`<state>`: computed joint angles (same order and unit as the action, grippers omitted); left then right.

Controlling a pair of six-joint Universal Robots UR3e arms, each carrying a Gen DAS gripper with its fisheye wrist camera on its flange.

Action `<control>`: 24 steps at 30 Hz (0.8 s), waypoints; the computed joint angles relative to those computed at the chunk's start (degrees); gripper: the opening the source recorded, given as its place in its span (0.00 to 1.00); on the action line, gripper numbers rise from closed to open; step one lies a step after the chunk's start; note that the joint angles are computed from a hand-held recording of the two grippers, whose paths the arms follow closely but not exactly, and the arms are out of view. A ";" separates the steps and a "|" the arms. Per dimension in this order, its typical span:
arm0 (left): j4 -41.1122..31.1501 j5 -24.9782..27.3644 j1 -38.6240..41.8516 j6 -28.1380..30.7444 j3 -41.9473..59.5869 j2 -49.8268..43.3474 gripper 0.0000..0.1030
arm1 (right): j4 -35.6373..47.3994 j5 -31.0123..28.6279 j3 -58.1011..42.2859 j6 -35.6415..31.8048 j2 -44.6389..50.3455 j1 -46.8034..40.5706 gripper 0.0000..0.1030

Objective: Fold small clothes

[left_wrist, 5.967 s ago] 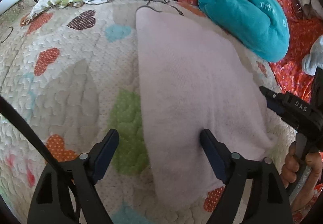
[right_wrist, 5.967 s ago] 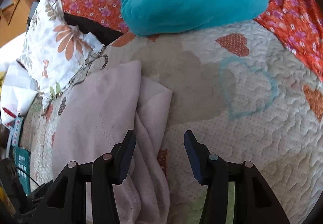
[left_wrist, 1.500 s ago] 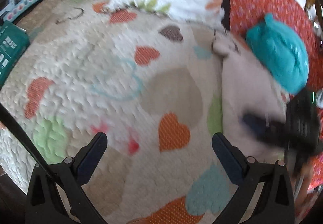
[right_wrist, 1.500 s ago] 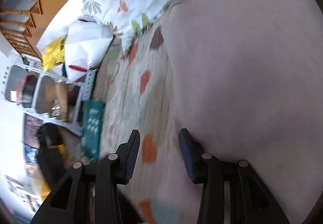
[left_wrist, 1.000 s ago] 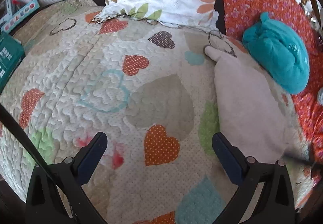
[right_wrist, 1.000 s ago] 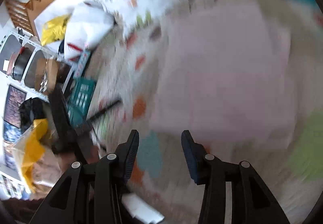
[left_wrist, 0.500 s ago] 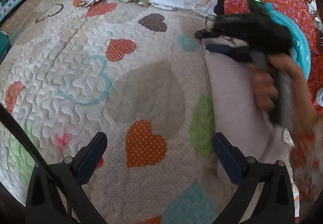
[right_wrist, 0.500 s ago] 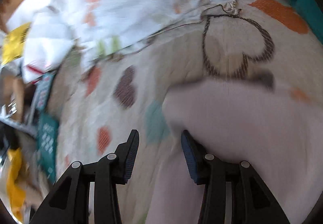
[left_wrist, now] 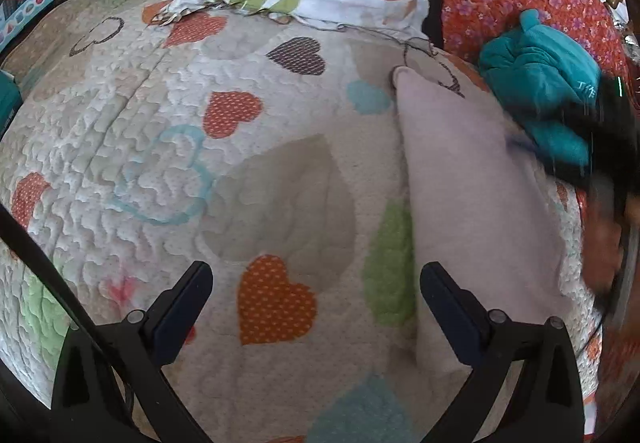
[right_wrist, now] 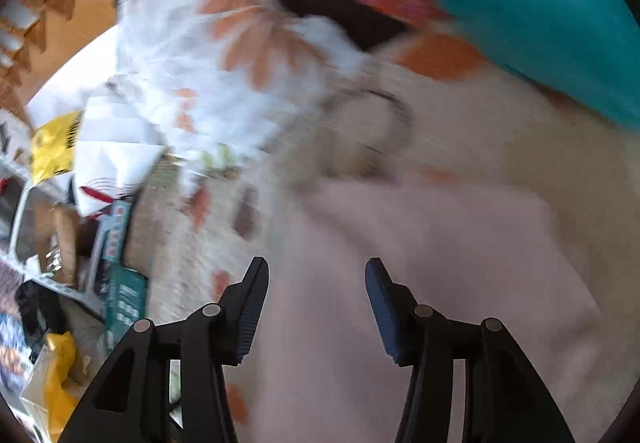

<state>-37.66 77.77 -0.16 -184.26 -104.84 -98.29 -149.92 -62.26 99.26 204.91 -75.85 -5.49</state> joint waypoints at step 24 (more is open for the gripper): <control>10.58 4.47 -12.14 -6.19 2.92 -12.39 1.00 | -10.62 -20.38 41.89 4.20 -38.94 0.36 0.56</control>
<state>-27.08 82.24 -12.30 -190.45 -101.93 -110.69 -160.54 -82.64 141.14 209.11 -114.79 -5.14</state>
